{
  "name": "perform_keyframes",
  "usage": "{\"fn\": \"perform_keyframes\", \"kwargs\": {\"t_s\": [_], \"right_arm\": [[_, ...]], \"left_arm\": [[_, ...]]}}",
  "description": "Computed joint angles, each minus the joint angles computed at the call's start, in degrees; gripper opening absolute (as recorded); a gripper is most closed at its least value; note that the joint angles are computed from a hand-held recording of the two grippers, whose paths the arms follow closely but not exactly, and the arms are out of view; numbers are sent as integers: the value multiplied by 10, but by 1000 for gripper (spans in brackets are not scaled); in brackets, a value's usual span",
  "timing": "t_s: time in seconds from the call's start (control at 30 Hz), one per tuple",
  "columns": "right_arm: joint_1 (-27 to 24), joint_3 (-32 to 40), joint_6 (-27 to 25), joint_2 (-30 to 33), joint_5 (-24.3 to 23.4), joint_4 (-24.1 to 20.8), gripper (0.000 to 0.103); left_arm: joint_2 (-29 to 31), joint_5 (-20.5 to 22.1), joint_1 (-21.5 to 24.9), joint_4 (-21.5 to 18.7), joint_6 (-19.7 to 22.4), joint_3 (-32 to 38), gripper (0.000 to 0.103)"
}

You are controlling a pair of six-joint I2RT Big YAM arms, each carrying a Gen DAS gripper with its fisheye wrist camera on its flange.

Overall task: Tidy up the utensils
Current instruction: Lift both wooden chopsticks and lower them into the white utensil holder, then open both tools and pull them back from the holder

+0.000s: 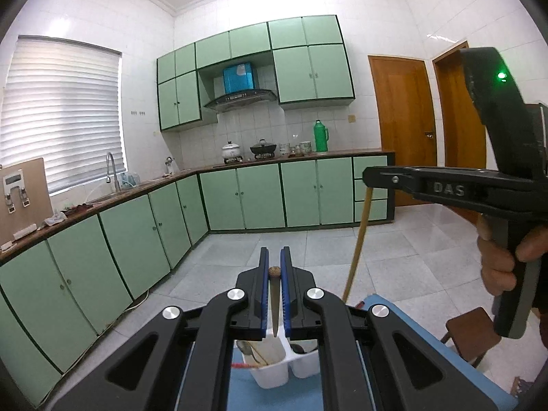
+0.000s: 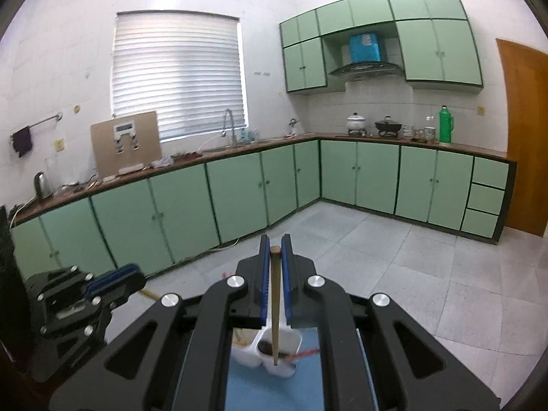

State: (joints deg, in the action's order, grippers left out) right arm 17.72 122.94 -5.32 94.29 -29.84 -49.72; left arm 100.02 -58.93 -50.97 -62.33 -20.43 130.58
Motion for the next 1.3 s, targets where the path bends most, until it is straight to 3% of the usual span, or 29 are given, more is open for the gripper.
{"fn": "perform_keyframes", "kwargs": {"t_s": [0.17, 0.53, 0.6, 0.63, 0.67, 0.83, 1.13, 1.3], "right_arm": [[10, 51, 16, 58, 27, 1, 6], [30, 40, 4, 92, 53, 15, 6], [34, 53, -6, 106, 55, -6, 7], [36, 56, -15, 111, 58, -20, 10], [38, 57, -23, 114, 69, -26, 21], [34, -5, -21, 84, 90, 6, 28], [-1, -150, 5, -17, 77, 80, 55], [-21, -262, 1, -96, 74, 130, 84]], "left_arm": [[7, 38, 25, -11, -16, -5, 6], [8, 89, 59, -13, -54, -49, 6], [11, 116, 70, -27, -72, -52, 7], [11, 122, 74, -34, -82, -55, 7], [10, 122, 76, -40, -90, -61, 8], [-4, 116, 75, -39, -117, -83, 24], [-26, 42, 25, -47, -144, -108, 55], [-32, 8, -17, -72, -195, -131, 71]]}}
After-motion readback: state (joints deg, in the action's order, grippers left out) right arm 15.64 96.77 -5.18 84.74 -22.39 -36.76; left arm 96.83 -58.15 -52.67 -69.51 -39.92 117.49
